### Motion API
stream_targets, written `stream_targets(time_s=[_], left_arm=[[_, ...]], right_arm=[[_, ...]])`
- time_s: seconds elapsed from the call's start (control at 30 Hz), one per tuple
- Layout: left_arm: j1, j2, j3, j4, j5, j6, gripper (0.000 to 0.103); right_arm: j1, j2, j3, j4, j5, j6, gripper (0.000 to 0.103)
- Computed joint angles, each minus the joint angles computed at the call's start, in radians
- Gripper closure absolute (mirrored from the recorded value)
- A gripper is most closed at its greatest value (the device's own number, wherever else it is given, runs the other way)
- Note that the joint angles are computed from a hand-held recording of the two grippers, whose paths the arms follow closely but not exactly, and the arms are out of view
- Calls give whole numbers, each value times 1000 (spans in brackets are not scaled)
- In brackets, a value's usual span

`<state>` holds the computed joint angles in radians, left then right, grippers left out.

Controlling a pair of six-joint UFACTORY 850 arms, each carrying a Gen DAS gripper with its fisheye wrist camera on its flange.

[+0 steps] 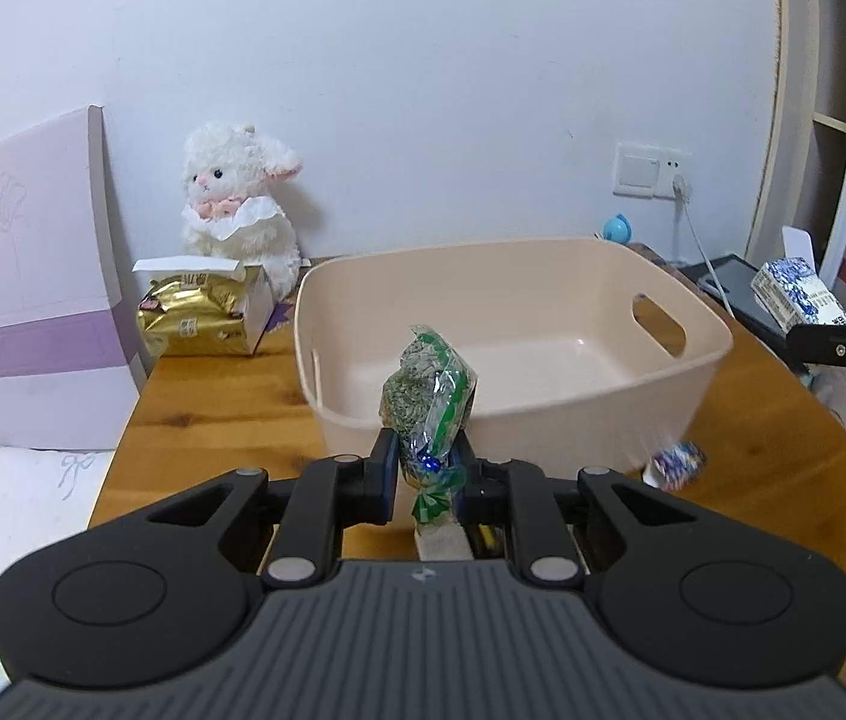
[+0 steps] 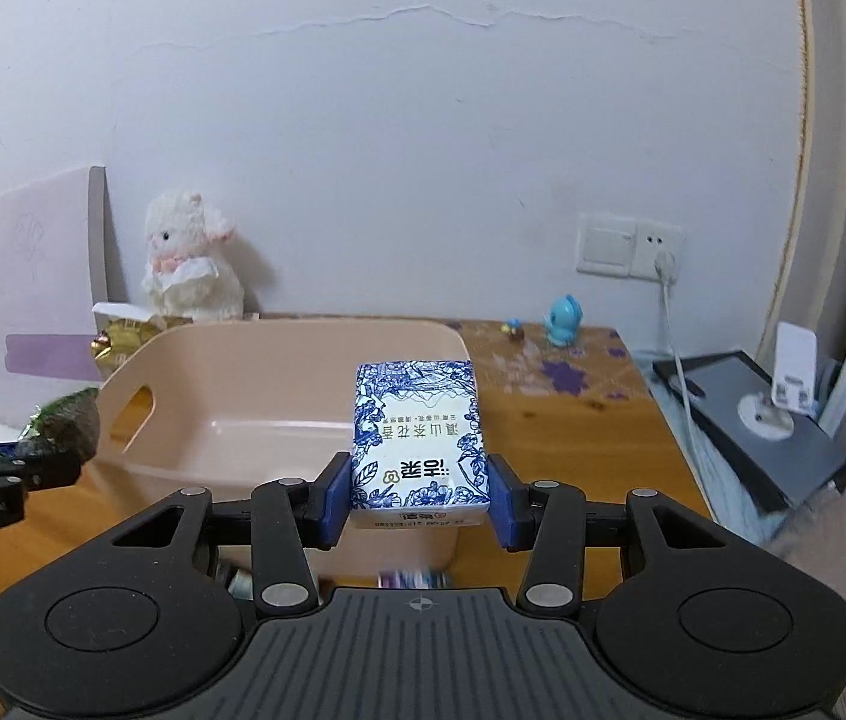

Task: Organize objects
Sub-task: 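Lift both held items and carry them over the beige bin, then open both tools to drop the items into the bin, then withdraw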

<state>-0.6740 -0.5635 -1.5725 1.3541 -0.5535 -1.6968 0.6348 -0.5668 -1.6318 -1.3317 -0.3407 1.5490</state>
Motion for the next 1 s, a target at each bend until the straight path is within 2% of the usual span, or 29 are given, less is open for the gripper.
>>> stream_targets(time_s=[0.13, 0.23, 0.5, 0.67, 0.7, 0.77, 0.83, 0.93, 1.0], left_arm=[[20, -72, -105, -44, 1, 71, 84], [38, -145, -212, -137, -8, 184, 84], [69, -335, -491, -445, -103, 493, 84], [84, -401, -585, -549, -136, 594, 84], [87, -411, -603, -572, -143, 616, 83], [91, -423, -625, -601, -153, 641, 82], [94, -424, -626, -606, -153, 643, 77], [88, -394, -581, -559, -122, 599, 58], [77, -374, -555, -507, -120, 551, 27]], right_arm=[[-21, -86, -125, 181, 20, -190, 60], [-32, -160, -233, 370, 5, -388, 60], [-39, -356, -515, 763, -143, -846, 60], [-36, -423, -612, 838, -215, -952, 60], [-34, -423, -610, 823, -215, -940, 51], [-32, -408, -584, 808, -198, -917, 49], [-31, -378, -537, 771, -163, -874, 36], [-27, -323, -457, 667, -118, -769, 24], [-25, -278, -394, 590, -88, -686, 17]])
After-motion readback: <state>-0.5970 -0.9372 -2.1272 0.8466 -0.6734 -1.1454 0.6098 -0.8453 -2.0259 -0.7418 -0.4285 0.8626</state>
